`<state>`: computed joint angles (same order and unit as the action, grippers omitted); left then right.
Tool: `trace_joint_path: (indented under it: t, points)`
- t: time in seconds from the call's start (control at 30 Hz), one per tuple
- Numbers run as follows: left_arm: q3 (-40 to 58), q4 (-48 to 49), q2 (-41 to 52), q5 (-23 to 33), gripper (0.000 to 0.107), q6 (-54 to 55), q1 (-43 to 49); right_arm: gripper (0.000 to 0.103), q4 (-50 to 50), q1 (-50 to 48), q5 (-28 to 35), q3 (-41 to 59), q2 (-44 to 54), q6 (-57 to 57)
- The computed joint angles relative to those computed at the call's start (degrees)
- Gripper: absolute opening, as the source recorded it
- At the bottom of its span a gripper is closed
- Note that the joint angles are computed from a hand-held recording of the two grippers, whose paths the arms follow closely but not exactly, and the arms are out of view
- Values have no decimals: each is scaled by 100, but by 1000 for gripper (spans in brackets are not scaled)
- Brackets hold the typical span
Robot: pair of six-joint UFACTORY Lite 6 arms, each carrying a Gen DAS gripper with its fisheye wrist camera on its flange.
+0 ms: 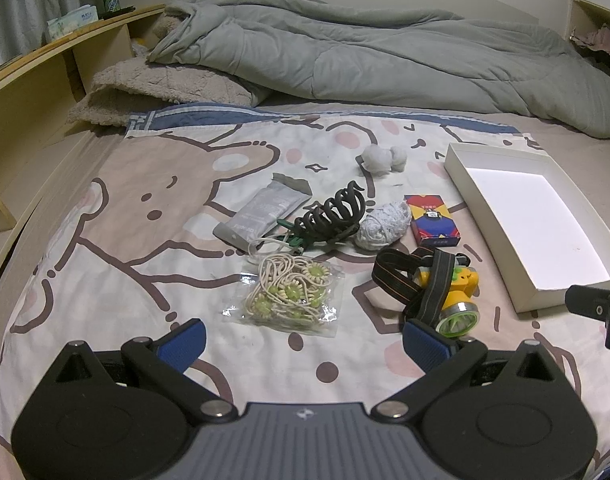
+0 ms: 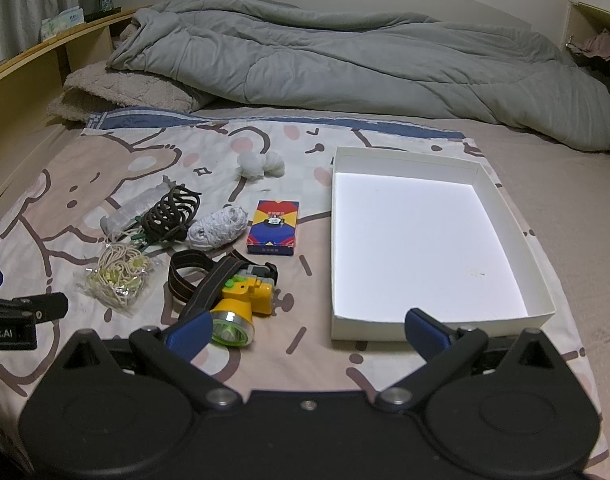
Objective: Organize objects
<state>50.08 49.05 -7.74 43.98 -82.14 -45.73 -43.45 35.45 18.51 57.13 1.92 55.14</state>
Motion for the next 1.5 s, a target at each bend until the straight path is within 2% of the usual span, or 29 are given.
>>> trace_joint_path:
  t: [1.5]
  points:
    - [155,-10,164,372,103,-470,-102,103,60,-33,30,-36,1,-46]
